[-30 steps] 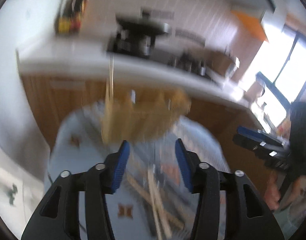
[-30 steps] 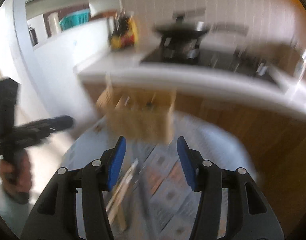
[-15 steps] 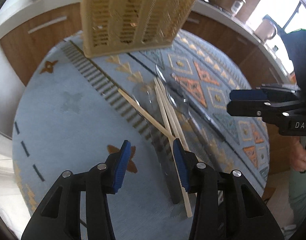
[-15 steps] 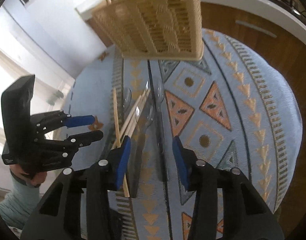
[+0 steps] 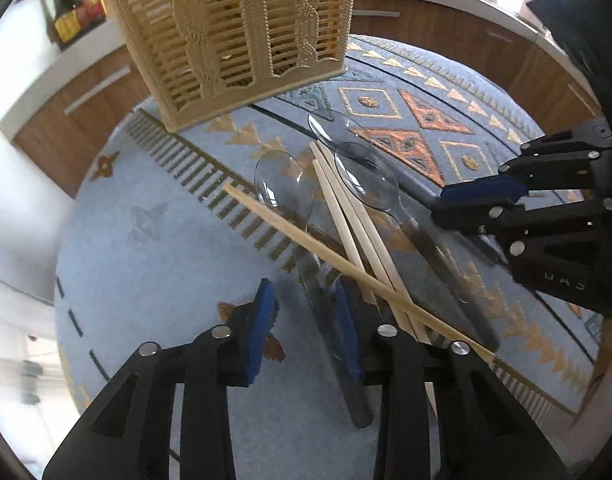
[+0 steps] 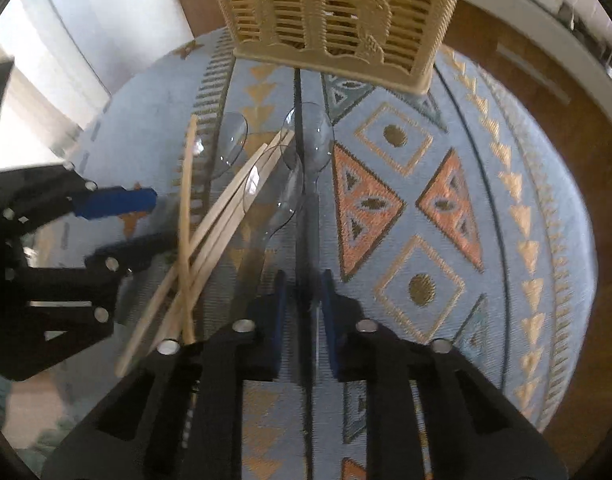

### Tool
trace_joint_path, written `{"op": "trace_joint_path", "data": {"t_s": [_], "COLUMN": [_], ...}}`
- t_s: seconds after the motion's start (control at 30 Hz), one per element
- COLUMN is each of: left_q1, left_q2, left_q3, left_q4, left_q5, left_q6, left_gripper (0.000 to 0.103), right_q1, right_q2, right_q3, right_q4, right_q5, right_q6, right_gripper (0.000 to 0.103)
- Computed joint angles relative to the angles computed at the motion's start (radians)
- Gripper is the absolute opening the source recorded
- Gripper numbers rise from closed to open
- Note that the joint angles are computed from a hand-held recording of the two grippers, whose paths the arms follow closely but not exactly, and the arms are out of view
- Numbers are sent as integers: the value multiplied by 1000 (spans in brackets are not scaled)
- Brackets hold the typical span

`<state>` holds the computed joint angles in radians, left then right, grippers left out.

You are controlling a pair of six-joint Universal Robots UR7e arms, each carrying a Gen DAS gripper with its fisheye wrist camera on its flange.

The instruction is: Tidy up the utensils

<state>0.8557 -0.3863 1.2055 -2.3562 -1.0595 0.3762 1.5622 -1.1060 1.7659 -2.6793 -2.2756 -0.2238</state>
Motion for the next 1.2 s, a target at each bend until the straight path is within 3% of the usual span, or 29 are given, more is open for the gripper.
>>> {"op": "trace_joint_path", "data": {"t_s": [0.07, 0.4, 0.6, 0.83, 0.93, 1.0, 1.07, 1.17, 1.2], "left_q1": [-6, 50, 63, 95, 100, 99, 99, 113, 120], "left_q2": [4, -34, -33, -49, -44, -32, -18, 52, 80], "left_q3": [15, -11, -1, -59, -79, -102, -133, -294, -353], "left_q4": [-49, -53, -115, 23, 52, 57, 61, 199, 249], "left_q5": [38, 66, 208, 80, 60, 68, 55, 10, -3], "left_q6": [17, -93, -62, -125, -125, -122, -118, -149, -157], "left_gripper": [11, 11, 11, 12, 23, 44, 49, 55, 55], "right_q1": [0, -26, -36, -31, -29, -33, -39, -38, -40], "right_q2": [1, -93, -131, -144, -137, -125, -117, -96, -85], "right_q3": [1, 96, 138, 161, 148, 125, 96, 54, 33], "right_q4": [-6, -88, -41, -16, 8, 35, 63, 71, 79], "right_q5": [0, -8, -26, -14, -11, 3, 20, 5, 4], "right_q6": [2, 81, 135, 155, 155, 162, 169, 157, 152], "right_gripper": [10, 10, 10, 11, 11, 15, 25, 44, 46]}}
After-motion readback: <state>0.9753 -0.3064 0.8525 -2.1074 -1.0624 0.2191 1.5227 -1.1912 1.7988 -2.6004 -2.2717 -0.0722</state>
